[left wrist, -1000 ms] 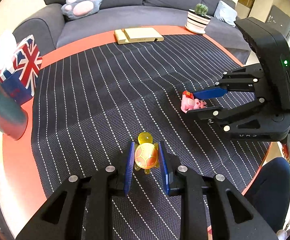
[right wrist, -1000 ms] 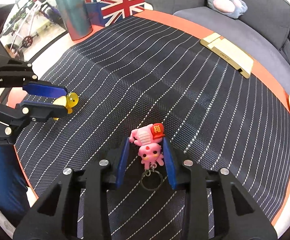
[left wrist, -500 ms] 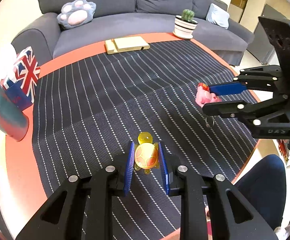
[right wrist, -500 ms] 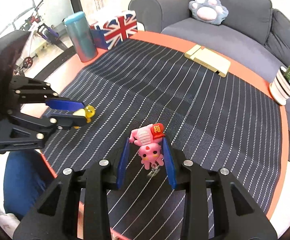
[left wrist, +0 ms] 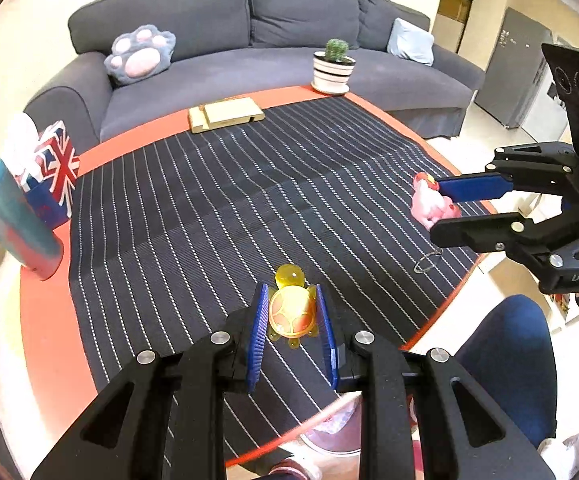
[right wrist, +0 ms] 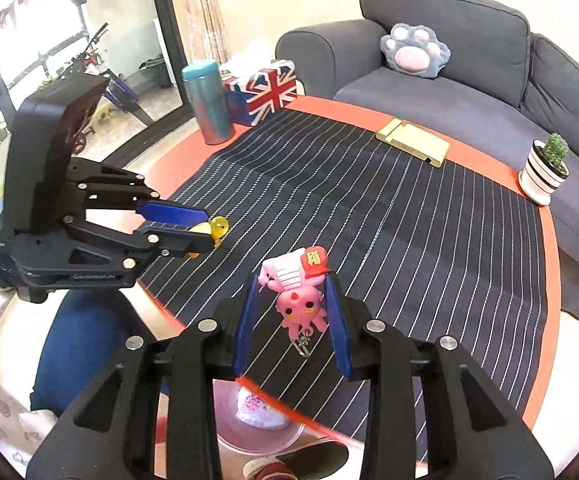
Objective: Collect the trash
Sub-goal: 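Carry the turtle and pig keychain over the pink bin and open the right gripper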
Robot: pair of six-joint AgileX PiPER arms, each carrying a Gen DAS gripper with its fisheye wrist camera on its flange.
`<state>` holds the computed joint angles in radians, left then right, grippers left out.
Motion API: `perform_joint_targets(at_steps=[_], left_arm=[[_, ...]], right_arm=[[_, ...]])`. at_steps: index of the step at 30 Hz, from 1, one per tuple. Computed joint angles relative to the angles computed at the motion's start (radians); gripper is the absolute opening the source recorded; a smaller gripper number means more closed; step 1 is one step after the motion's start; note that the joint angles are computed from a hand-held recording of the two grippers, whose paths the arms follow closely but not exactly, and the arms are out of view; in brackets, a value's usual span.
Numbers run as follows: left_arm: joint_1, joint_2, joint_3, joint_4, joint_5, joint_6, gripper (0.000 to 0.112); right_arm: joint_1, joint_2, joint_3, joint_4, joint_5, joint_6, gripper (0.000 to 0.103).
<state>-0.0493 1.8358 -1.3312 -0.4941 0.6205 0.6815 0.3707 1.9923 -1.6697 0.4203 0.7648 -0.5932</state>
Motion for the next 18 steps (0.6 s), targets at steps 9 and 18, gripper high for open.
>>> perform_joint_targets(at_steps=[9,18], left_arm=[[-0.024,-0.139,0.161,-0.074,-0.048,0.075,0.024],[-0.029,-0.244,0.299,-0.167,-0.072,0.142,0.024]], right_arm=[[0.004,-0.209,0.305,0.108,-0.076,-0.122,0.033],[0.022,-0.292,0.513,0.194,-0.112,-0.198,0.034]])
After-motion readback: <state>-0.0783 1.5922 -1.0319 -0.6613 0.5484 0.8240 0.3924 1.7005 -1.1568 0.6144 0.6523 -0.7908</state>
